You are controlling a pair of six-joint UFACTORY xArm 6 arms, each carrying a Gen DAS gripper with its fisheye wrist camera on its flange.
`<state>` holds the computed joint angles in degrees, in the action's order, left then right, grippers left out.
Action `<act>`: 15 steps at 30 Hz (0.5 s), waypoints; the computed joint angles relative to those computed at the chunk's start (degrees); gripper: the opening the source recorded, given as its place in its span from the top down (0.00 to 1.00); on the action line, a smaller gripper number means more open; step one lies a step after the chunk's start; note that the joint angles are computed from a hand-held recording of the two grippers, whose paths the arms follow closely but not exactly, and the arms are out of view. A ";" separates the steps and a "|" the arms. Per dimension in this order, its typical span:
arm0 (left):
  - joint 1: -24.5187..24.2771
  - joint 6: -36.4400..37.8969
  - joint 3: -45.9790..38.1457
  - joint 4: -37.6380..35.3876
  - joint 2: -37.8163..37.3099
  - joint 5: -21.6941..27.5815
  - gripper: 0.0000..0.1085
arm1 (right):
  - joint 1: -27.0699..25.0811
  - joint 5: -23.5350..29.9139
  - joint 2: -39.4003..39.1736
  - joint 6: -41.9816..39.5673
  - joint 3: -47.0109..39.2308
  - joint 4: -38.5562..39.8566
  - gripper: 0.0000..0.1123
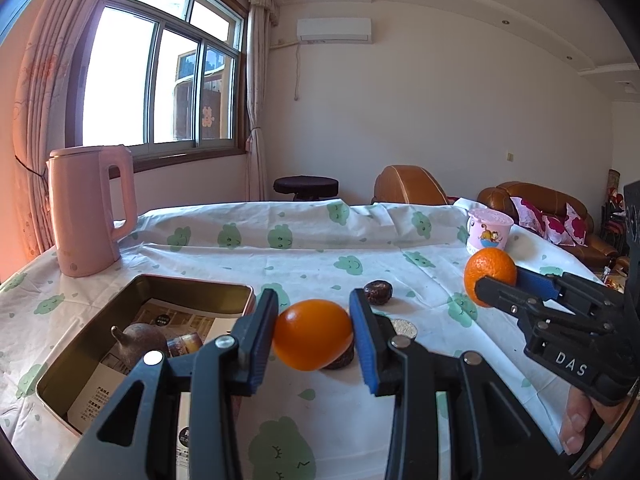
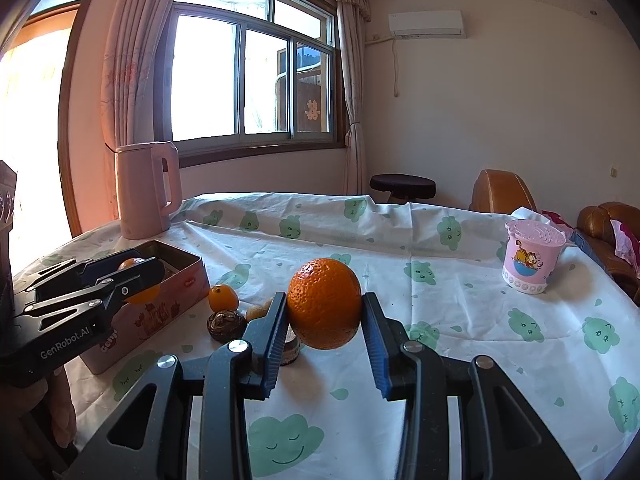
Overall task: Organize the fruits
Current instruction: 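Lift the small orange with the left tool while the right tool lifts the large orange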
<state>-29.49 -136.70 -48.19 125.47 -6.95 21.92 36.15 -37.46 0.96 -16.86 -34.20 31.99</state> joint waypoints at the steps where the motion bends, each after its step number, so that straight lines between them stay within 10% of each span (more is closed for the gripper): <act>1: -0.12 -0.05 0.12 0.12 -0.12 0.27 0.64 | 0.08 -0.16 0.02 -0.11 0.00 0.13 0.65; 15: -1.49 -1.13 1.89 1.63 -1.73 3.31 0.64 | 1.22 -4.33 0.10 -0.97 0.98 0.93 0.65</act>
<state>-30.98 -137.83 -46.30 127.09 -8.68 25.23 37.36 -41.79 1.06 -17.83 -33.23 32.93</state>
